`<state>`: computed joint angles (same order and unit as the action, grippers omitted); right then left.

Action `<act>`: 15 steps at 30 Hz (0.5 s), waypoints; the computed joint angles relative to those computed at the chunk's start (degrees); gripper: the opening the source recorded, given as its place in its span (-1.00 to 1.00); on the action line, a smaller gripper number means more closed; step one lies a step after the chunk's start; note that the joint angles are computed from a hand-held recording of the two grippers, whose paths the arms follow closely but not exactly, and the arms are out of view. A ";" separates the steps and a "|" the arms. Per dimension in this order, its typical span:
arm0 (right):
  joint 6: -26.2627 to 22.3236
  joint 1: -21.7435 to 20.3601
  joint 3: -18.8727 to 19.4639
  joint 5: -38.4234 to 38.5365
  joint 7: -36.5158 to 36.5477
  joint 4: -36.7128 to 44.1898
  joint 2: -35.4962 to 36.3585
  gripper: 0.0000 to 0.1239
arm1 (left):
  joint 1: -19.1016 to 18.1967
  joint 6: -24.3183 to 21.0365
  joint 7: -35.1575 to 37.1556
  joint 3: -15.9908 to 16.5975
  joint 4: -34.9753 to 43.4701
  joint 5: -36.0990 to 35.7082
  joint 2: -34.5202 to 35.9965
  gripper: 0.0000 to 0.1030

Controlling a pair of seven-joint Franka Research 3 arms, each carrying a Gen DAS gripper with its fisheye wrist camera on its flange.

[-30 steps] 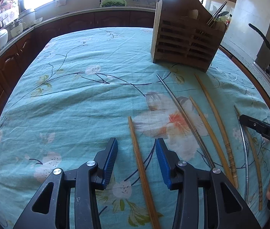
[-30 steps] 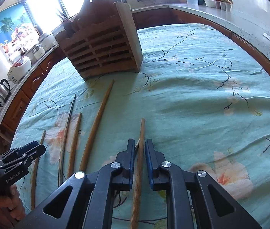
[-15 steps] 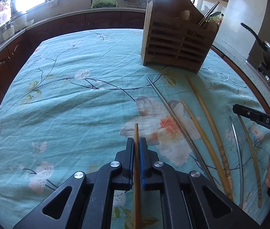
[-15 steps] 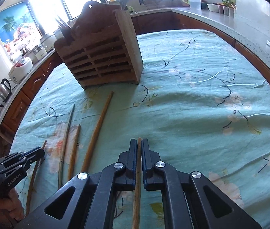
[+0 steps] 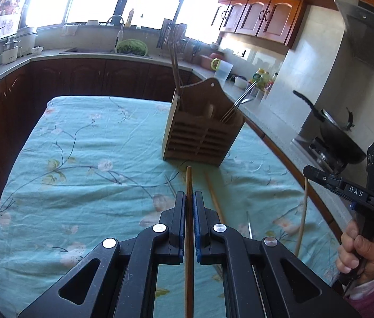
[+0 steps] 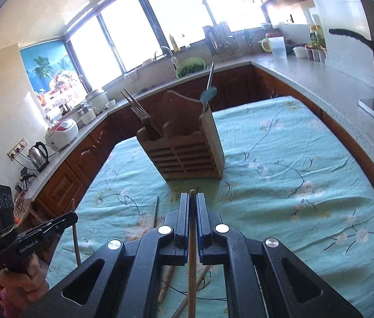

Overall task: Organize utensils
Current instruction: 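Lift both wooden chopsticks and carry them over the wooden holder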

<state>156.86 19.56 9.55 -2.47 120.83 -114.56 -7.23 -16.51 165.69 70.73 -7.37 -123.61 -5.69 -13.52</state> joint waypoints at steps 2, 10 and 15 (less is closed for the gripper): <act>1.08 -0.40 0.19 -1.33 0.81 0.62 -0.71 -0.93 | -0.51 1.27 0.71 0.57 -1.35 -0.84 -2.17 -0.93; 3.72 -2.43 1.43 -8.39 4.84 4.37 -0.37 -0.93 | -0.61 5.20 -1.20 1.47 -3.75 1.16 -5.80 -0.93; 3.68 -1.95 0.99 -10.12 5.66 6.93 1.85 -0.93 | 0.76 5.96 -4.19 0.52 -2.85 4.46 -4.83 -0.93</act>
